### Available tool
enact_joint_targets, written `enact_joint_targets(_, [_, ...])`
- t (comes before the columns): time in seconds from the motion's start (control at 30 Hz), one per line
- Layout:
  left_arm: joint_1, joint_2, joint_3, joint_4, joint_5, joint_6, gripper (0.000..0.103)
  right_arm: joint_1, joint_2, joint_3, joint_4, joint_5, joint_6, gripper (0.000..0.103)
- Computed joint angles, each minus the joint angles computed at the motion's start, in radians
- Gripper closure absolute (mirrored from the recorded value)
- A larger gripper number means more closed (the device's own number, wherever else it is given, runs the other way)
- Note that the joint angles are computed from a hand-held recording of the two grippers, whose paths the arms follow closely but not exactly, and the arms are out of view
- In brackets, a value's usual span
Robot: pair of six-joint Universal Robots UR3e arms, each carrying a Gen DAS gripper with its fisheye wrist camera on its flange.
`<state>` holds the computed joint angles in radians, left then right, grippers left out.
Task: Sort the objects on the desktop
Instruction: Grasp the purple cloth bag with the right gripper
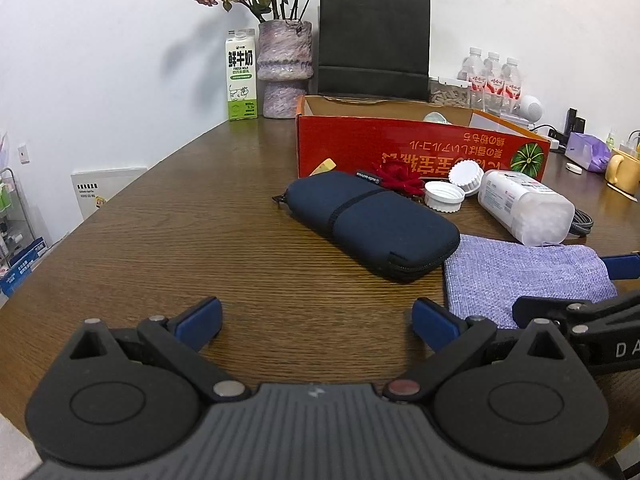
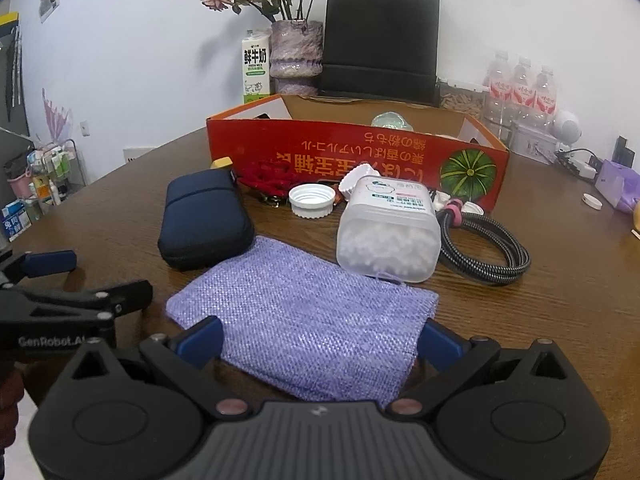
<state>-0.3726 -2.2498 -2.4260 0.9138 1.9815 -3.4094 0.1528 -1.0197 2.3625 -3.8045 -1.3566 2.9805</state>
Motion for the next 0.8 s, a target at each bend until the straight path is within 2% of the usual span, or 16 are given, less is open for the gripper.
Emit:
enact_joint_targets(0.13, [0.000, -0.002, 0.000, 0.003, 0.000, 0.001, 0.000, -0.013, 0.010, -0.001, -0.009, 0.021, -0.001, 0.000])
enact_joint_targets(0.17, [0.000, -0.002, 0.001, 0.003, 0.000, 0.001, 0.000, -0.014, 0.014, 0.004, -0.022, 0.025, -0.003, 0.003])
enact_joint_targets(0.3, [-0.001, -0.003, 0.001, 0.005, 0.001, 0.002, 0.000, -0.014, 0.036, 0.027, -0.095, 0.037, -0.015, 0.022])
enact_joint_targets(0.43, [-0.008, -0.008, 0.004, 0.009, 0.008, -0.001, 0.000, -0.021, 0.048, 0.058, -0.157, 0.051, -0.028, 0.034])
enact_joint_targets(0.5, [-0.012, -0.010, 0.007, 0.007, 0.013, -0.004, 0.000, -0.033, 0.049, 0.077, -0.180, 0.078, -0.043, 0.053])
enact_joint_targets(0.6, [-0.019, -0.012, 0.012, 0.002, 0.022, -0.008, 0.000, -0.039, 0.051, 0.095, -0.204, 0.101, -0.060, 0.072])
enact_joint_targets(0.7, [-0.020, -0.005, 0.009, -0.008, 0.024, -0.014, 0.000, -0.059, 0.051, 0.121, -0.229, 0.137, -0.074, 0.087])
enact_joint_targets(0.8, [-0.024, 0.013, 0.010, -0.037, 0.026, -0.021, 0.000, -0.102, 0.054, 0.155, -0.257, 0.202, -0.077, 0.092])
